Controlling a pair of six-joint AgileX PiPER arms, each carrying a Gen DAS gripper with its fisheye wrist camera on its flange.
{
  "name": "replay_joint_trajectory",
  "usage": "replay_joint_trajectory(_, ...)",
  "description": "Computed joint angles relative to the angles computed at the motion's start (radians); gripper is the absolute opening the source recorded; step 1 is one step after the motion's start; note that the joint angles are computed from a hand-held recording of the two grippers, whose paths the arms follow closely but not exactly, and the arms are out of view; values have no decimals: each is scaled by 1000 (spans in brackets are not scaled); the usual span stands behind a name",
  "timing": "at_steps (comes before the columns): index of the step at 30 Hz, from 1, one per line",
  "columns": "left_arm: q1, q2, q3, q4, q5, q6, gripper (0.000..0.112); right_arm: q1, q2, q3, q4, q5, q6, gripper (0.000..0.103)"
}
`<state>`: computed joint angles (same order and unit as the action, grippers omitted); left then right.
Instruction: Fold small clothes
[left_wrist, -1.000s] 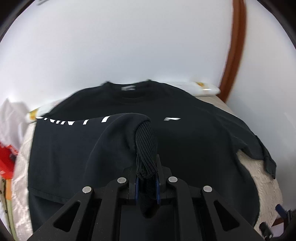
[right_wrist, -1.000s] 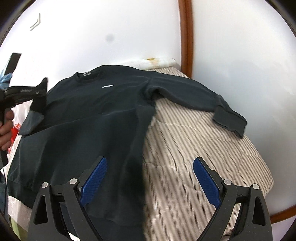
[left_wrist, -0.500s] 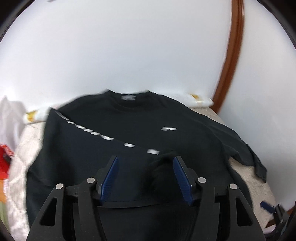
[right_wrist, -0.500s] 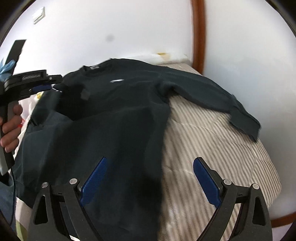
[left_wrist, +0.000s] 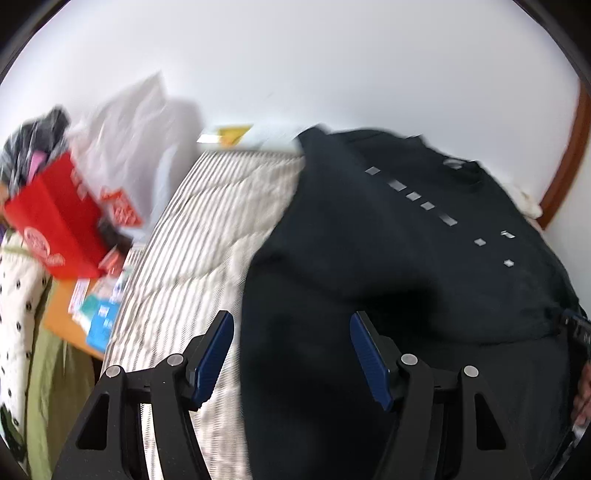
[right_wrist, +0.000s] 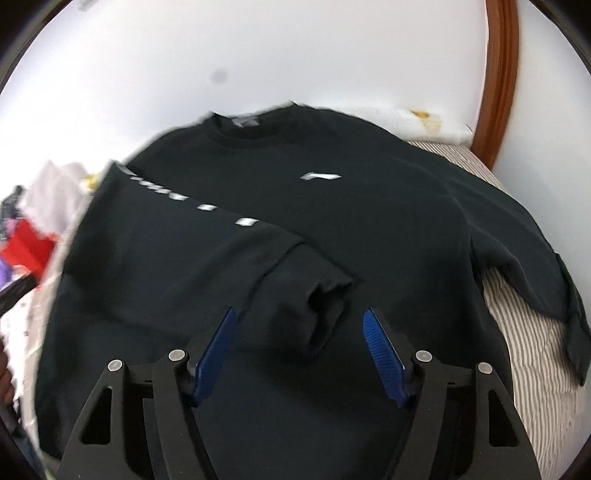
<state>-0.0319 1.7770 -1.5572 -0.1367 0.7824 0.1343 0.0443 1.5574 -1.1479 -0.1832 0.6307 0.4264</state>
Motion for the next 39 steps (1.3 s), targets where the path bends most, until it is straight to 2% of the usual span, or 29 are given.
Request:
replay_joint_trajectory(4, 43, 35, 38, -91, -24, 82, 63, -55, 132, -85, 86, 7, -62, 70)
replay_joint_trajectory(7, 33, 71, 27, -107, -34, 83, 63, -64, 176, -99, 134, -48, -106, 53)
replay_joint_trajectory(8, 28, 69, 38, -105, -42, 79, 63, -56, 182, -106, 124, -58, -120, 39)
replay_joint_trajectory(10, 5, 71, 47, -71, -55, 32, 63, -47, 197, -138, 182, -47, -217, 21)
replay_joint_trajectory(12, -16, 68, 58, -17, -75, -20, 63, -35, 204, -176, 149, -23, -217, 19)
replay_joint_trajectory(17, -28, 57, 79, 24, -81, -52, 63, -82, 163, -226, 140, -32, -279, 18)
replay_joint_trajectory(20, -25, 48, 92, 28, -90, -52, 63, -128, 155, -251, 78, -47, -242, 18)
replay_joint_trajectory(24, -34, 42, 103, 59, -98, -74, 63, -205, 173, -253, 182, -82, -334, 18)
replay_joint_trajectory(29, -19, 25, 112, 26, -70, -49, 63, -197, 205, -218, 99, -115, -247, 20)
replay_joint_trajectory(32, -3, -1, 137, -7, -52, -14, 63, -171, 230, -218, -39, -68, -124, 33)
replay_joint_trajectory(35, 23, -48, 187, -48, -42, 39, 63, -166, 208, -189, -111, 10, -53, 37)
replay_joint_trajectory(39, 67, -132, 288, -101, -39, 124, 64, -224, 45, -20, 51, -6, -159, 48)
